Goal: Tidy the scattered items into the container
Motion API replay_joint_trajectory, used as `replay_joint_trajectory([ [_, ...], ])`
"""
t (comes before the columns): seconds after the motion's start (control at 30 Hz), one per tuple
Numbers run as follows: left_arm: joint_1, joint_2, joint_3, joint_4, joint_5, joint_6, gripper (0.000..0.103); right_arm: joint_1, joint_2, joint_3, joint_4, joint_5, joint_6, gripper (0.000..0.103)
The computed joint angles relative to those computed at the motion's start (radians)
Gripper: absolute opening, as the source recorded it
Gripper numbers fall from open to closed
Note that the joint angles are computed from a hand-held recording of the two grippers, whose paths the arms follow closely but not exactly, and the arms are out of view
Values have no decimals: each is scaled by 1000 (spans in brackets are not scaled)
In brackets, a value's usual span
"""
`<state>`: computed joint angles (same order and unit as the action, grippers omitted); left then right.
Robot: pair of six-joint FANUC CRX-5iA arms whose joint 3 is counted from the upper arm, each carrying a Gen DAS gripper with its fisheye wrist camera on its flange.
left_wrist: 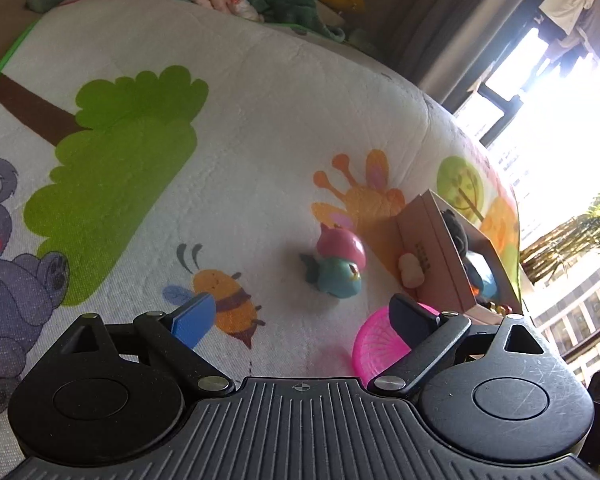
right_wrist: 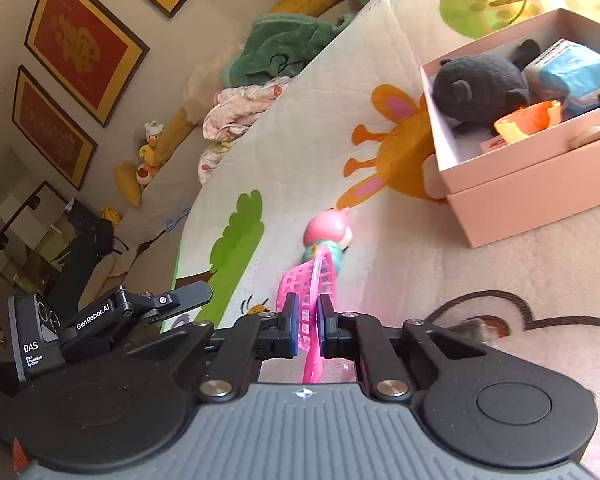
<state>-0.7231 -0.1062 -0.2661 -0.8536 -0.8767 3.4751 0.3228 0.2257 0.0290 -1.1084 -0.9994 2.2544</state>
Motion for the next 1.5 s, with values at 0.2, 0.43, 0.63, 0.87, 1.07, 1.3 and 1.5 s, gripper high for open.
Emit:
replay_joint_trajectory([
  [0.2,-25,89,79,37,31,-146,100,-32,-123,-134,34,188,187,56],
  [0.43,-143,287,290,43,-123,-512,101,40,-239,-304,211,537,233,97],
  [0.63,-141,364,365,43,-201,-575,101,34,-202,-291,341,464,40,103],
  [0.87,-163,379,376,-12,-348,-596,102,51,-215,-336,328,520,7,103],
  [1.07,-154,336,310,-5,-393,-515,102,121,-228,-373,470,584,-77,103],
  [1.3,-154,280,232,-4,-332,-431,103,187,-233,-368,533,577,-17,103],
  [1.5,-155,266,209,-17,-305,-387,103,188,-211,-287,422,483,60,103],
])
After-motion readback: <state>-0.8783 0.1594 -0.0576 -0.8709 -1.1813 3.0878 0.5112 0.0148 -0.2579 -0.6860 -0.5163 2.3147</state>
